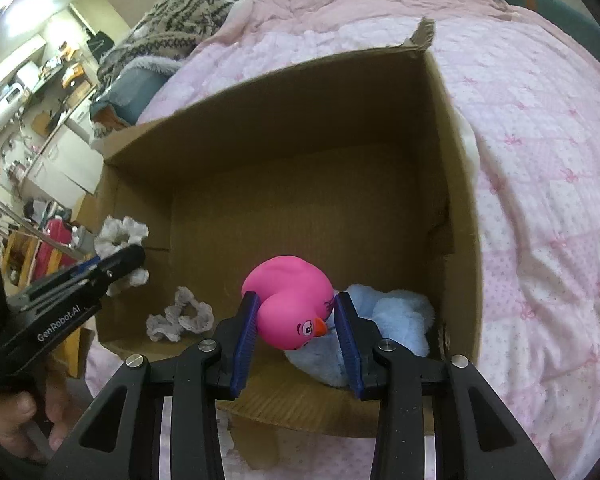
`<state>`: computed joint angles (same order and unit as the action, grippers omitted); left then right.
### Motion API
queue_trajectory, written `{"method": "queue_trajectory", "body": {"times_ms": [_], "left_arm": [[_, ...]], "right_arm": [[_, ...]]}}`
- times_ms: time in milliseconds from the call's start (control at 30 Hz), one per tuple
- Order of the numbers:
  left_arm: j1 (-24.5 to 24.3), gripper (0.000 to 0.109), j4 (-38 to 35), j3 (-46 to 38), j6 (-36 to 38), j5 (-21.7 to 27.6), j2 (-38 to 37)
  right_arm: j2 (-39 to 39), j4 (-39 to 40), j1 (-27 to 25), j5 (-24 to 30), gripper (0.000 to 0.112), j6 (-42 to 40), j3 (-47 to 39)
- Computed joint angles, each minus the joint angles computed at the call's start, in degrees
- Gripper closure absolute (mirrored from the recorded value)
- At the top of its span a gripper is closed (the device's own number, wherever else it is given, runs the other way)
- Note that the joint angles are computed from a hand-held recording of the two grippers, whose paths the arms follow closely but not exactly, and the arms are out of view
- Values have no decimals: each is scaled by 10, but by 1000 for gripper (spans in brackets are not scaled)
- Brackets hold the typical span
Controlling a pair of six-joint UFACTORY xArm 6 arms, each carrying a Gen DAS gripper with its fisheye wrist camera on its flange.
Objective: Organize soft objects
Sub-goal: 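Carry the white scrunchie and pink duck into the box with both tools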
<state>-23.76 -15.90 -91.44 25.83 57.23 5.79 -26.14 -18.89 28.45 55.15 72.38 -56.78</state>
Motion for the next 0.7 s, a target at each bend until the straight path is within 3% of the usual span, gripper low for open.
{"method": "queue_trajectory", "body": {"times_ms": [467,700], "left_arm": [[-8,90,1,13,-2,-7,-2],[-11,81,7,18,4,-9,-5]], "right_arm": [[16,14,3,13,72,-19,-10],[18,14,2,14,72,-14,-11]]}}
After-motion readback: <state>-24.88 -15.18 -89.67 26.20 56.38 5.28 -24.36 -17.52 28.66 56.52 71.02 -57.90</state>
